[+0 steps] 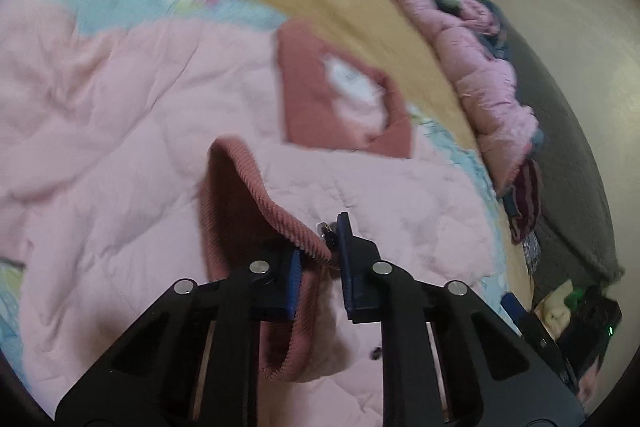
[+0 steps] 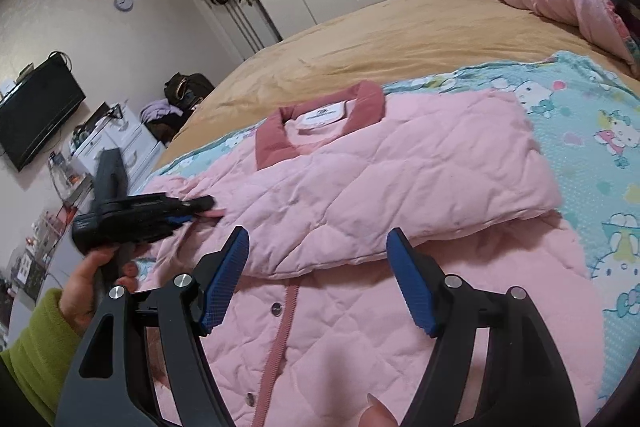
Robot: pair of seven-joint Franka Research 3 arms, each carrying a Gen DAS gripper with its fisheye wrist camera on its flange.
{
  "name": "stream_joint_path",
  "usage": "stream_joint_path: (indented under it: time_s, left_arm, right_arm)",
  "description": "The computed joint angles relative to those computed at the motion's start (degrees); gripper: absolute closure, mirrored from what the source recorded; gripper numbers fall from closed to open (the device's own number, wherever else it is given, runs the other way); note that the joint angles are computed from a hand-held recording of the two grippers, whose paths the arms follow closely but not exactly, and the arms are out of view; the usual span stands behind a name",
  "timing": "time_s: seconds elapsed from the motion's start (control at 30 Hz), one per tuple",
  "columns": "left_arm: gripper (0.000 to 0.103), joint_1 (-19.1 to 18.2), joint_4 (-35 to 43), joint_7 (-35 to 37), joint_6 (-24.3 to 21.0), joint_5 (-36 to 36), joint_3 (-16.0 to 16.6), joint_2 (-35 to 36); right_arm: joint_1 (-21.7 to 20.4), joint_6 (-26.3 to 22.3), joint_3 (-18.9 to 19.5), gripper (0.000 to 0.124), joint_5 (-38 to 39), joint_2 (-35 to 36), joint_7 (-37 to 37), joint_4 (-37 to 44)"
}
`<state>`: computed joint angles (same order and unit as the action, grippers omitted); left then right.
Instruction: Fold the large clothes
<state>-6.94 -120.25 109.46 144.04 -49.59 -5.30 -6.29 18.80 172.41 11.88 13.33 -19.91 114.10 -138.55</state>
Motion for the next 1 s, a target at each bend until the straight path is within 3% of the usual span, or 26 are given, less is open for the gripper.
stream_joint_path:
  time_s: [0.23,0.4,0.57,0.77,0.93,1.0]
  left_arm:
    - [0.097,-2.8,1.6,11.3,5.0,-5.8,1.7,-6.8]
    - [0.097,-2.3,2.4,9.6,5.9,-3.1,3.3,-4.5]
    - [0.097,0.3,-0.1,5.8,5.7,0.4,2.7,-0.3]
    - [0.097,1.9,-1.8,2.9,8.7,5.7,0.7,1.8]
    - [0.096,2.5,-2.0,1.3,9.0,8.5,0.3,2.6]
    - [0.095,2.6,-1.8,2.0,8.4,7.4,0.2,3.0]
  right_arm:
    - [-6.0,-0.9,2.1,0.054,-4.0,-2.3,3.7,0.0]
    - [-10.7,-3.9,3.0,0.054,-8.9,-1.4,6.4,2.3]
    - [-14.4,-9.5,2.9,0.054,-17.2,4.6,8.9,8.9]
    - [-11.6,-15.0,-0.7,0.054,-23.7,16.5,7.5,19.5]
    - [-7.9,-27.8,-4.3,0.054,-23.2,26.4,7.4,28.8]
    - [-6.6,-28.7,-5.7,0.053,-22.8,28.3,7.2,29.6]
